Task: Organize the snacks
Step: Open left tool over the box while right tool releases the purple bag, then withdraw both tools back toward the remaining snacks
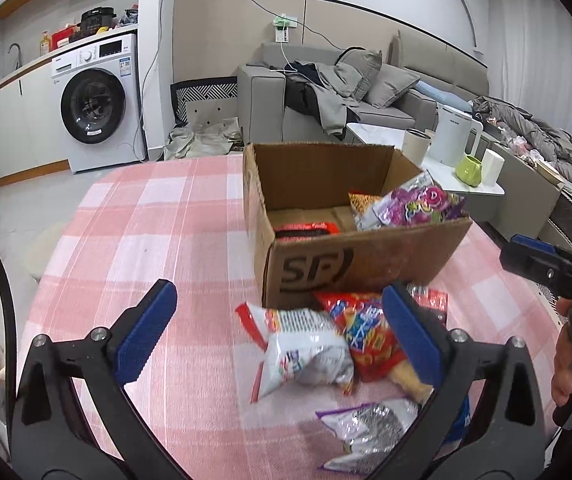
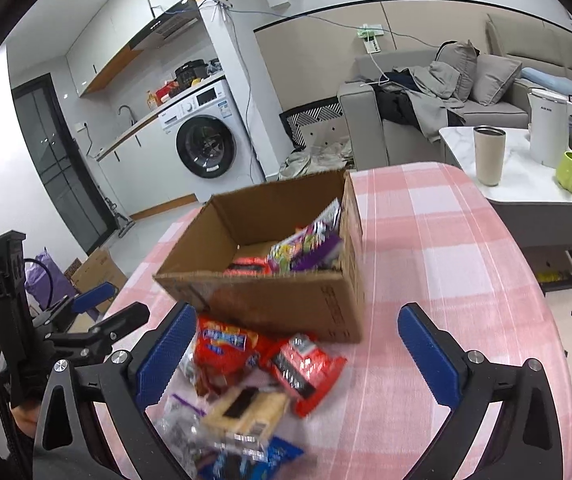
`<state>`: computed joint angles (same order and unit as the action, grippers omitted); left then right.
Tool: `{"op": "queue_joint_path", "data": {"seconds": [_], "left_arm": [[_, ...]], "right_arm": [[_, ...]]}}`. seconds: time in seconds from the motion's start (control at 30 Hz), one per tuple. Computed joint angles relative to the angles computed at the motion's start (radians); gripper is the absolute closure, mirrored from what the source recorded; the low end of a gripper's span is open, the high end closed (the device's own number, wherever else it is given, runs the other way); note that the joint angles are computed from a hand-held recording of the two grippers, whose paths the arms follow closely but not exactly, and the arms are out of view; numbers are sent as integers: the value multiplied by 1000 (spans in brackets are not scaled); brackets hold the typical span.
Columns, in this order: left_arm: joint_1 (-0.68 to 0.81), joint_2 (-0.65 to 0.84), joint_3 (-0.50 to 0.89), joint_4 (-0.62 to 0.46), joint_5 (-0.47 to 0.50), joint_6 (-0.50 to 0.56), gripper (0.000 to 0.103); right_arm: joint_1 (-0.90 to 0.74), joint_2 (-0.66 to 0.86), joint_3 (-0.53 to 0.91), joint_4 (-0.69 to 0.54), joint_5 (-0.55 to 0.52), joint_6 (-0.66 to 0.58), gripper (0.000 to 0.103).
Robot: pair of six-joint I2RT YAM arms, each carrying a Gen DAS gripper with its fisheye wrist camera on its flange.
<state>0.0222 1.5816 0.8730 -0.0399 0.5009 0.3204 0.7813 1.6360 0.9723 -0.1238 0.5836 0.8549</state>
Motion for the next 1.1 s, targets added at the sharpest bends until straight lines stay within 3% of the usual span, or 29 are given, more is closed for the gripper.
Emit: {"op": "queue_joint_path", "data": {"seconds": [0.83,1.1], "left_arm": [[16,-56,-100,-22,4,61,1],[14,-81,-119,-49,8,105,1]], "right_arm": [[42,113,56,-89,-96,10,0],[52,184,126,-171,-122,-16,0]]}}
